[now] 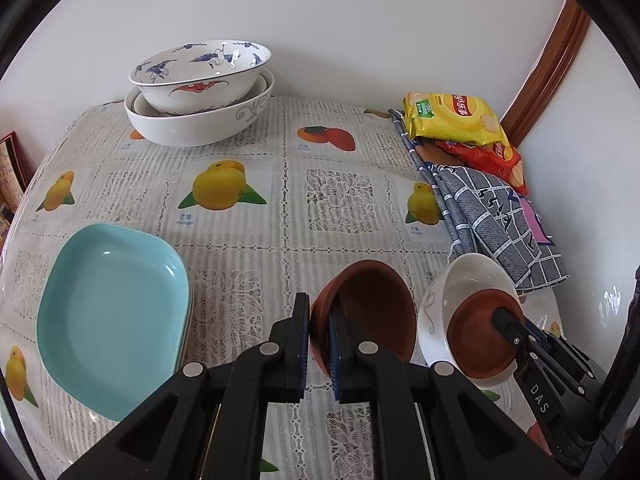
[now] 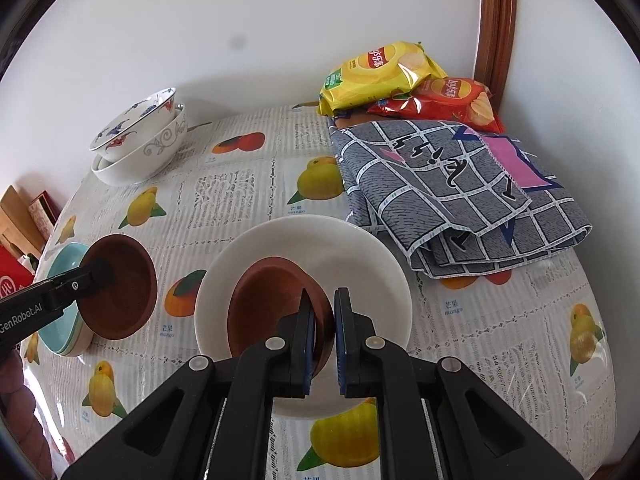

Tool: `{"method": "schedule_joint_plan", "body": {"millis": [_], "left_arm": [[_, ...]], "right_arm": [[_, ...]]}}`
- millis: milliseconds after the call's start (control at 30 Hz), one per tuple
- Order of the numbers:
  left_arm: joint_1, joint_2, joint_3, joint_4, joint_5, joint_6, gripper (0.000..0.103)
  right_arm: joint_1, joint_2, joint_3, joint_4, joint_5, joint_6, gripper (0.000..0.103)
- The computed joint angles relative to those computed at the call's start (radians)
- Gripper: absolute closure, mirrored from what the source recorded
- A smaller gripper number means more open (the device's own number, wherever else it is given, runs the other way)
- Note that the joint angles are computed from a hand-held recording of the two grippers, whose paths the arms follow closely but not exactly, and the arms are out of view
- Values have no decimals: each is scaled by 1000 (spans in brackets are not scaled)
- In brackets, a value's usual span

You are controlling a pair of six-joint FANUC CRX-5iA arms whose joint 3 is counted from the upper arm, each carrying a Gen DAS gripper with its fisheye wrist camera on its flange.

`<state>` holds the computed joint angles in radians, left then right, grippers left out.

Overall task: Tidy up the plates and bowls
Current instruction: 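Lower the brown saucer into the white bowl and open the right gripper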

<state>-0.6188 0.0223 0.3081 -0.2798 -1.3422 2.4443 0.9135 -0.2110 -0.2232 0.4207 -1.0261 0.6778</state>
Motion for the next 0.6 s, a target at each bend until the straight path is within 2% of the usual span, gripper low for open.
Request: {"method": "schedule_joint_plan", "body": {"millis": [467, 600], "left_arm": [[19, 11, -17, 26, 15, -16, 94], [26, 14, -21, 35, 19, -20, 94]], "right_arm": [[-28, 53, 32, -44, -9, 45, 93], [-19, 66, 22, 9, -19, 22, 94]]}}
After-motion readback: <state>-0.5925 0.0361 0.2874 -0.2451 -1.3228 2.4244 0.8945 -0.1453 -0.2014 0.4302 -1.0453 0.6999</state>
